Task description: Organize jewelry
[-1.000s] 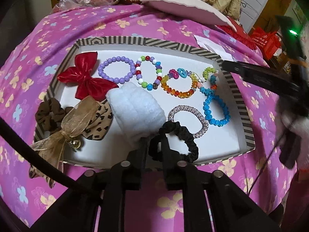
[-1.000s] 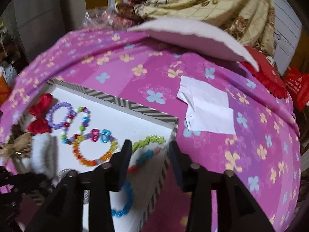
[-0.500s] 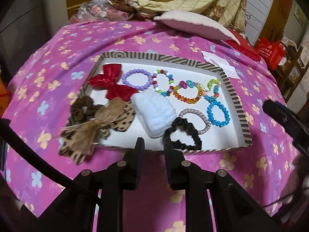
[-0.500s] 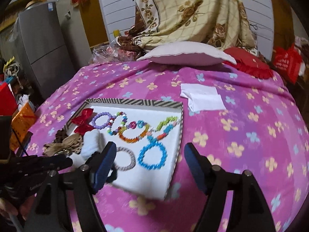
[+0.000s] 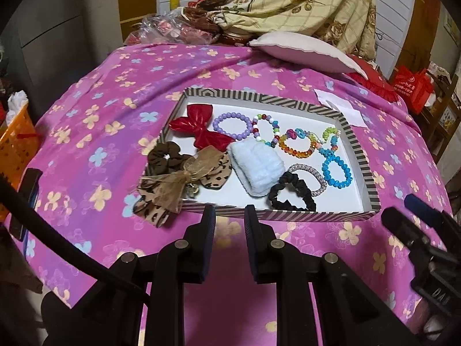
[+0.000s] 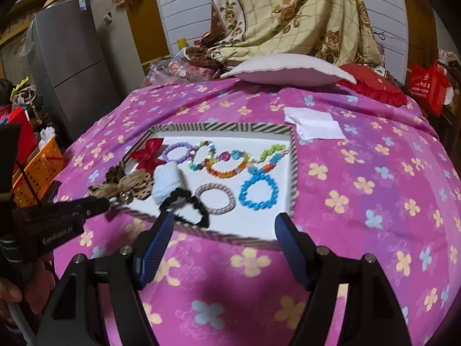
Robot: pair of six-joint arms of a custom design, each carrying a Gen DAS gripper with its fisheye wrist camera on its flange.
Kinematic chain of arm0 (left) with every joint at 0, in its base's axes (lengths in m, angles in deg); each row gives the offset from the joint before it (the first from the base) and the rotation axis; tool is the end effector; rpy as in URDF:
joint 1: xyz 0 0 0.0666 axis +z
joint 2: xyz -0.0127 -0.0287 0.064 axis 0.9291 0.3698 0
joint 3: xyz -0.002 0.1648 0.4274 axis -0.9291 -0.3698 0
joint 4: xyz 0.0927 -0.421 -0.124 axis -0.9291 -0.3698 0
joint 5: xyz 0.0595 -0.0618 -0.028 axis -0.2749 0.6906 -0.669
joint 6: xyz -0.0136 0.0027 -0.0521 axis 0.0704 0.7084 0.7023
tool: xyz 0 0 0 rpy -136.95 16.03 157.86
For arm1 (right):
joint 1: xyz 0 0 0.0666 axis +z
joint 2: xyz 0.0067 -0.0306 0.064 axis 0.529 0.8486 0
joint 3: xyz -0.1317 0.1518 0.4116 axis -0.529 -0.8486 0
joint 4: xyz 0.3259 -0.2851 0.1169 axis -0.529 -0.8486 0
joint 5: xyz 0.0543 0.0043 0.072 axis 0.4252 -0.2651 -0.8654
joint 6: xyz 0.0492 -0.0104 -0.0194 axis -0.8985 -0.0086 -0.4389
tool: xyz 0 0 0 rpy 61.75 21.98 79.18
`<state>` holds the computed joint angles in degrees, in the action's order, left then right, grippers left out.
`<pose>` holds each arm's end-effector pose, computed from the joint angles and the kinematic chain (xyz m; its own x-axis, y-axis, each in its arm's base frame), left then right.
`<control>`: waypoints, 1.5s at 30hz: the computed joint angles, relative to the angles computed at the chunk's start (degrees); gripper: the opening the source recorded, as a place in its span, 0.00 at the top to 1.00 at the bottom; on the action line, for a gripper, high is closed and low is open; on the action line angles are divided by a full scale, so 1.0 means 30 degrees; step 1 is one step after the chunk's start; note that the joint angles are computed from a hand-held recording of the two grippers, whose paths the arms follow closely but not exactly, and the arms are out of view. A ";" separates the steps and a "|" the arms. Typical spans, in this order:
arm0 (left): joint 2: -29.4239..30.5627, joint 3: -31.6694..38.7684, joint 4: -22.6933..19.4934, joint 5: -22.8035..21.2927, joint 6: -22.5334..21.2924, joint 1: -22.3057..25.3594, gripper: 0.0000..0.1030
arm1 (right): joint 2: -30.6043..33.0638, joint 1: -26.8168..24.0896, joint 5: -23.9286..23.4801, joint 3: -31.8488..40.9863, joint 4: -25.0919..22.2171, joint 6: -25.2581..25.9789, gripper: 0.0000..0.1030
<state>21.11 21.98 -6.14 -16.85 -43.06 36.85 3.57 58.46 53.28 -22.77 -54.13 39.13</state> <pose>0.4469 -0.2755 0.3793 -0.7210 0.3566 -0.5941 0.4907 0.8681 -0.0745 0.3275 0.1465 0.3864 -0.6273 0.3661 -0.6873 0.3329 0.9240 0.1882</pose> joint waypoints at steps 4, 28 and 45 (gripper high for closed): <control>-0.0284 -0.0126 0.0015 -0.0034 0.0019 0.0080 0.60 | 0.0106 0.0316 0.0024 0.0112 -0.0164 -0.0271 0.26; -0.1201 -0.0522 0.0615 -0.0604 -0.0104 0.0069 0.60 | 0.0582 0.1131 0.1621 0.1419 -0.1801 -0.0835 0.18; -0.1180 -0.0166 0.0578 -0.0749 -0.0089 0.0029 0.60 | 0.0740 0.0780 0.1641 0.2161 -0.2567 -0.0783 0.15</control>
